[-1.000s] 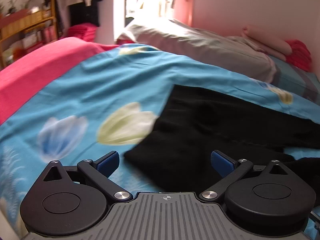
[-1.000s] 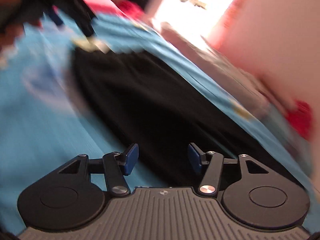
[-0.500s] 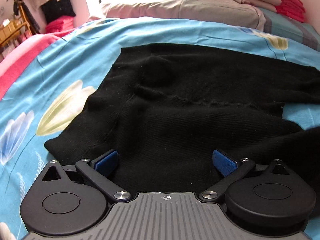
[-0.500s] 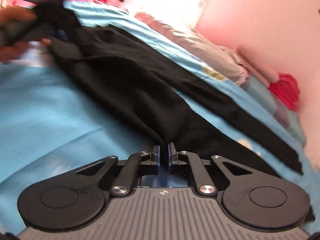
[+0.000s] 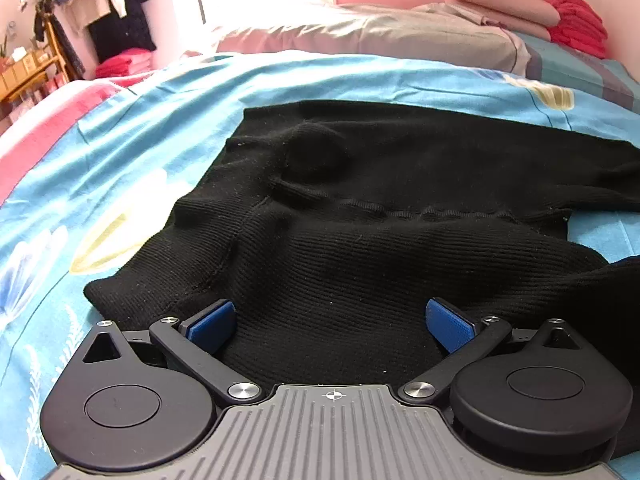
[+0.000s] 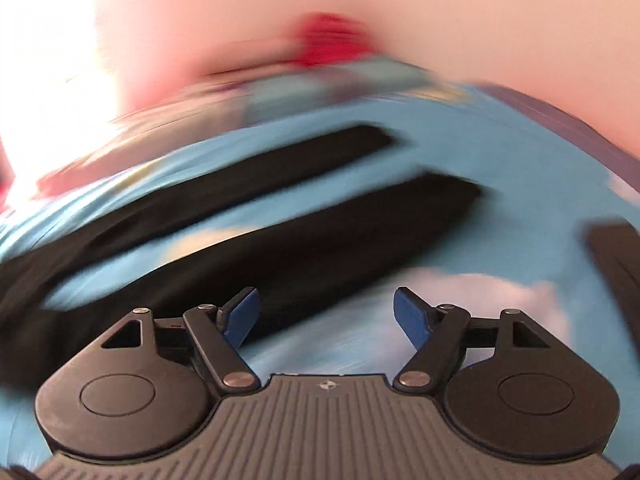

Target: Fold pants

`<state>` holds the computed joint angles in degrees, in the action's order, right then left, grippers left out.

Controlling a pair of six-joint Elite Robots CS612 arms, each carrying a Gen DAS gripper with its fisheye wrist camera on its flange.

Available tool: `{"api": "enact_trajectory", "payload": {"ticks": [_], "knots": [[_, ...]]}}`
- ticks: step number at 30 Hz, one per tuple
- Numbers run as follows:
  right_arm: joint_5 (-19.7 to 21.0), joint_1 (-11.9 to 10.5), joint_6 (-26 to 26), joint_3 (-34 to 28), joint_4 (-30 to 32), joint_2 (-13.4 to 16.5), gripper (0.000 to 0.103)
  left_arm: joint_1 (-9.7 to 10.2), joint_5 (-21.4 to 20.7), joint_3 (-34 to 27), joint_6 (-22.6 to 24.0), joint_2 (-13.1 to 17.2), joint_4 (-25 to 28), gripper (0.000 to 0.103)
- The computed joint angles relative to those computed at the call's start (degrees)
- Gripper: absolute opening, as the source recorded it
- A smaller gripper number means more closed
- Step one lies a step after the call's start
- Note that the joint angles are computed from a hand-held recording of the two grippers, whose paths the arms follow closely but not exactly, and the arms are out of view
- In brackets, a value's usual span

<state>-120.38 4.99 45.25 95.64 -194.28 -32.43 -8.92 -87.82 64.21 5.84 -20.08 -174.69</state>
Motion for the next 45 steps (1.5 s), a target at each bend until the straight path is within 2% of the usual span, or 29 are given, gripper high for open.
{"api": "enact_trajectory", "payload": {"ticks": [2,3,4,5,6,7,11,12,14,15,16,17,18,19,21,23,26,29,30,31,33,34,35,36,38,40,42,43,45], "knots": [[1.3,-1.37,2.66,-1.22,-1.07,1.02,0.076,0.02,-0.02,0.22,-0.06,-0.09,-0.27,0.103],[-0.68,-1.36,1.91,-2.48,-2.52,2.07,0.073,0.04,-0.11,0.2,-0.02,-0.07,-0.29,0.103],[-1.52,-1.5,1.21,-3.29,-1.59,2.49,0.046,0.05,-0.18,0.17,0.04,-0.05,-0.28,0.103],[-2.51,-1.55,1.73,-3.76,0.84,2.58,0.024,0.04,-0.24,0.14,0.11,-0.02,-0.27,0.103],[-3.36,-1.41,2.15,-3.61,0.87,2.6,0.011,0.1,-0.37,0.11,0.22,-0.04,-0.14,0.103],[-3.38,-1.45,3.19,-2.87,0.57,2.22,0.008,0.13,-0.5,0.08,0.34,-0.09,0.1,0.103],[-3.57,-1.55,7.92,1.21,-0.59,0.17,0.011,0.6,-2.4,0.31,1.31,-1.25,3.23,0.103],[-5.42,-1.34,9.3,2.05,-0.18,-0.4,0.018,0.86,-3.63,0.43,1.54,-1.7,3.67,0.103],[-12.06,-0.52,11.48,1.29,2.7,-1.05,0.043,1.62,-7.56,0.56,2.19,-2.29,2.02,0.103],[-12.88,-0.43,10.97,1.22,1.55,-0.66,0.067,1.83,-8.8,0.36,2.33,-2.41,0.68,0.103],[-14.48,-0.24,9.11,0.41,-1.99,-0.68,0.077,1.87,-9.01,-0.17,2.12,-2.36,-0.36,0.103],[-13.69,-0.45,6.92,-0.37,-4.96,-0.28,0.078,1.8,-8.72,-1.07,1.68,-2.12,-1.12,0.103],[-10.5,-1.07,5.77,-1.27,-6.48,-0.14,0.078,1.67,-8.65,-2.44,1.37,-1.65,-1.29,0.103],[-5.26,-2.03,5.39,-1.89,-8.02,-0.08,0.078,1.54,-8.61,-4.3,1.15,-0.92,-0.68,0.103],[5.15,-4.31,7.02,-4.23,-8.02,0.76,0.078,0.94,-6.83,-8.73,0.03,0.91,2.22,0.103],[10.35,-5.85,7.04,-8.4,-3.03,2.37,0.077,0.6,-6.8,-14.33,-0.98,3.4,7.3,0.103],[12.24,-6.72,8.37,-14.51,6.36,4.69,0.074,0.31,-7.94,-24.69,-3.73,8.14,18.94,0.103],[12.74,-7.37,10.92,-18.29,8.73,7.03,0.074,0.07,-7.05,-34.14,-6.74,13.2,28.82,0.103],[12.01,-7.31,11.33,-19.33,8.21,7.77,0.075,-0.03,-6.39,-34.64,-6.8,13.77,28.85,0.103],[10.85,-7.16,11.34,-19.8,6.67,8.38,0.077,-0.32,-5.2,-33.61,-5.44,13.58,26.47,0.103],[11.43,-7.32,11.98,-21.31,6.55,9.33,0.076,-0.91,-2.9,-31.61,-3.54,13.06,24.06,0.103],[10.37,-7.23,11.8,-21.95,6.6,9.71,0.059,-1.06,-2.39,-31.28,-3.35,13.07,23.12,0.103],[10.2,-7.23,10.4,-22.57,8.21,9.84,0.039,-1.11,-2.28,-31.15,-3.6,13.05,22.89,0.103],[9.92,-7.2,9.04,-23.07,10.09,9.91,0.011,-0.87,-2.63,-31.39,-3.82,13.12,23.23,0.103],[9.48,-7.25,7.33,-22.36,8.6,9.62,0.011,-0.58,-3.4,-32.34,-4.22,13.35,24.42,0.103],[9.79,-7.44,7.47,-19.74,3.23,8.61,0.009,-0.38,-4.17,-32.05,-4.27,12.97,25.21,0.103],[7.4,-7.31,7.19,-17.17,-0.27,7.59,0.007,-0.15,-5.35,-30.91,-3.42,12.45,24.37,0.103],[7.41,-7.61,7.83,-16.8,1.37,7.27,0.007,-0.14,-5.43,-30.48,-2.83,12.38,23.69,0.103],[10.62,-8.7,9.97,-15.92,6.88,6.56,0.008,-0.45,-4.14,-30.06,-1.56,12.46,22.65,0.103]]}}
